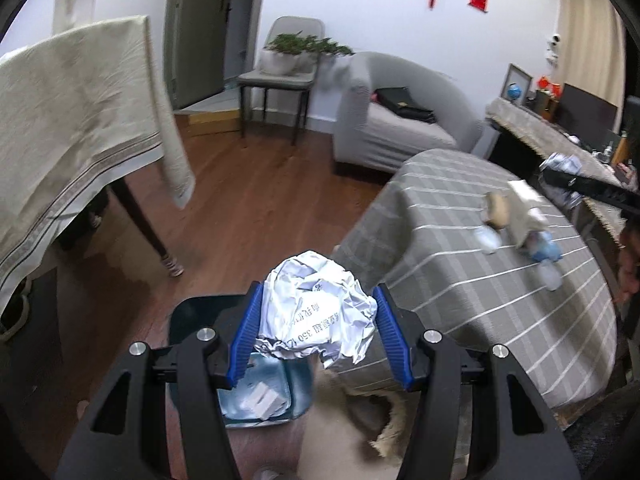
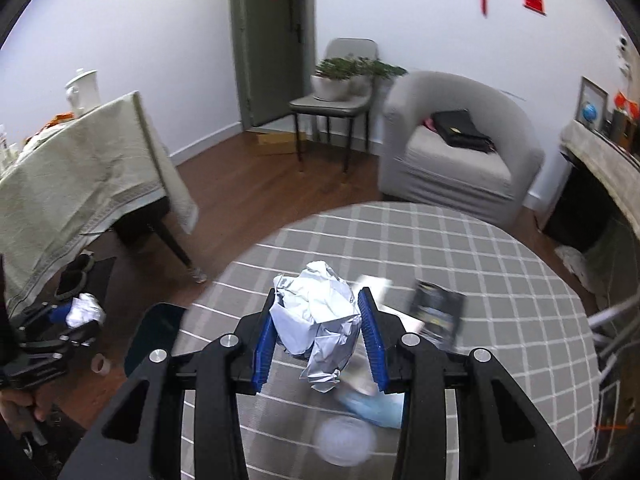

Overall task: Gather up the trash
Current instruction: 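Carry both crumpled wads to the teal bin and open both grippers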

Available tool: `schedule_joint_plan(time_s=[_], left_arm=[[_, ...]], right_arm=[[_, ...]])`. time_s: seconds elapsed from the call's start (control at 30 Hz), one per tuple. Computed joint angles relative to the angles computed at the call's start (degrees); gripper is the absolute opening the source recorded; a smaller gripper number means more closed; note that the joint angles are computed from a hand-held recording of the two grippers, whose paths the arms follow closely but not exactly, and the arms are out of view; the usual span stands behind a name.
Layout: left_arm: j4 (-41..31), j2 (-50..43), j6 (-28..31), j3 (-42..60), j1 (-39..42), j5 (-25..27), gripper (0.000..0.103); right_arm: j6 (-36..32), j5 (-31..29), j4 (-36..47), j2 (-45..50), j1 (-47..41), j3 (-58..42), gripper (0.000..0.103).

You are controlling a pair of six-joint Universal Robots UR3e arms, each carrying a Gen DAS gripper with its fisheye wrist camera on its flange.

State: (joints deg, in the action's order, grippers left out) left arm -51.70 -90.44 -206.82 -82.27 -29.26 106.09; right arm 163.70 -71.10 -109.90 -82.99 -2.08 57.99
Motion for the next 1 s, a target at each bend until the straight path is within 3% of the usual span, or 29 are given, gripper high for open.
schedule_joint_plan(time_s=[0.63, 0.9, 1.0], left_arm=[[1.8, 10.0, 3.5, -23.0, 15.0, -7.9, 0.058], [1.8, 11.8, 6.3, -30.9, 21.0, -11.4, 0.058], [1.9, 11.9, 7.1, -32.5, 22.4, -12.5, 0.060]], right_arm=[[7.0, -2.5, 2.2, 17.8, 19.5, -19.4, 0.040], [7.3, -3.0, 8.3, 28.8, 26.6, -33.2, 0.040], [7.1, -3.5, 14.2, 35.6, 29.2, -43.9, 0.040]])
